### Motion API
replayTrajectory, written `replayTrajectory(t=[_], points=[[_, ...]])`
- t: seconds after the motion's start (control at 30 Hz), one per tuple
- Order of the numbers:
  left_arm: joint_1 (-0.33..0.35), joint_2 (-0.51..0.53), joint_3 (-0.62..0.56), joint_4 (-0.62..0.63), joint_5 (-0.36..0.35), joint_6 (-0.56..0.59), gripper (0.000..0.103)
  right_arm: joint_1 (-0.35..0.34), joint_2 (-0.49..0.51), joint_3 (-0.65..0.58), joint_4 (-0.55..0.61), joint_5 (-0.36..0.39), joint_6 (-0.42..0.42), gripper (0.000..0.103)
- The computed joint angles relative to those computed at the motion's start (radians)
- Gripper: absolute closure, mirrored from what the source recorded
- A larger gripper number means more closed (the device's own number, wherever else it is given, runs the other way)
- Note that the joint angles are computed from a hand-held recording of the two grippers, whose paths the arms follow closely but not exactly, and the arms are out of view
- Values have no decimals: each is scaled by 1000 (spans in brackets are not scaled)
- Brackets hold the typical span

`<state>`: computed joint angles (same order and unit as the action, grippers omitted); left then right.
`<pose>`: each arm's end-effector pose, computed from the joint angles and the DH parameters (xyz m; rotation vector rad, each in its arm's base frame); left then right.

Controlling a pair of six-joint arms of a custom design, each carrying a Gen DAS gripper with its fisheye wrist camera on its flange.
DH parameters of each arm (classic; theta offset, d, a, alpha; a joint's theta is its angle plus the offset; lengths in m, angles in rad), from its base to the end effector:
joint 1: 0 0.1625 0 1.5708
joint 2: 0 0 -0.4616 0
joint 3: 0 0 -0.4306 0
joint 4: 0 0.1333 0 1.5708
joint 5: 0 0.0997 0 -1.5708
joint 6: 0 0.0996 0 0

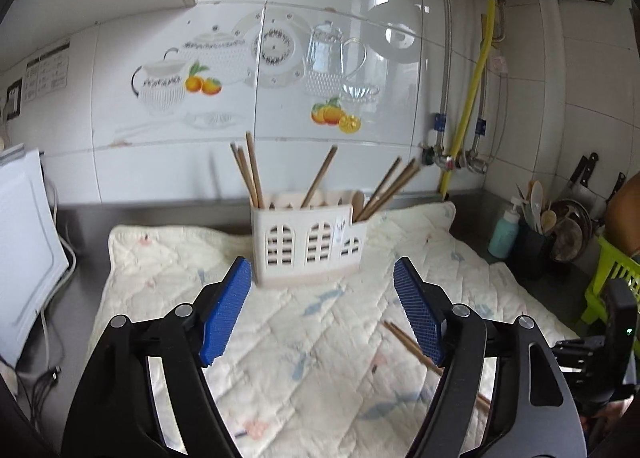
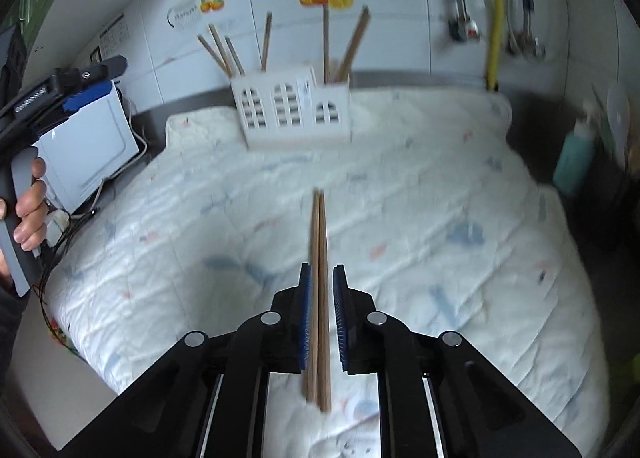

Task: Organize utensils
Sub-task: 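Move the left tool to the last chopsticks while the right tool approaches them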

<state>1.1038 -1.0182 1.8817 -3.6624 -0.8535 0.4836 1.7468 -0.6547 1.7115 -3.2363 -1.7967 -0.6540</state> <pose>-0.1045 -0.6487 0.2968 0.4542 2.0609 -1.4319 0.2345 -0.6847 0.0460 0.9954 -2.4967 0.7476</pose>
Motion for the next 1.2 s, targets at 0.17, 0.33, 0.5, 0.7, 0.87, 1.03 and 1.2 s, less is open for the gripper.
replayTrajectory(t=[0.17, 0.33, 0.5, 0.7, 0.87, 1.03, 1.2], points=[[12, -6, 53, 9, 23, -70, 30, -26, 7, 19, 32, 7, 21, 96], [23, -13, 84, 21, 39, -120, 30, -29, 32, -5, 50, -7, 12, 96], [31, -15, 99, 25, 52, -153, 30, -36, 45, -34, 92, -21, 15, 96], [37, -7, 105, 46, 61, -188, 30, -36, 54, -47, 117, -22, 1, 96], [38, 2, 110, 67, 62, -215, 30, -36, 65, -63, 136, -33, -8, 96], [34, 15, 119, 106, 60, -269, 30, -38, 69, -67, 132, -20, -7, 96], [9, 50, 130, 110, 88, -315, 30, -43, 44, -48, 115, 1, 0, 97]])
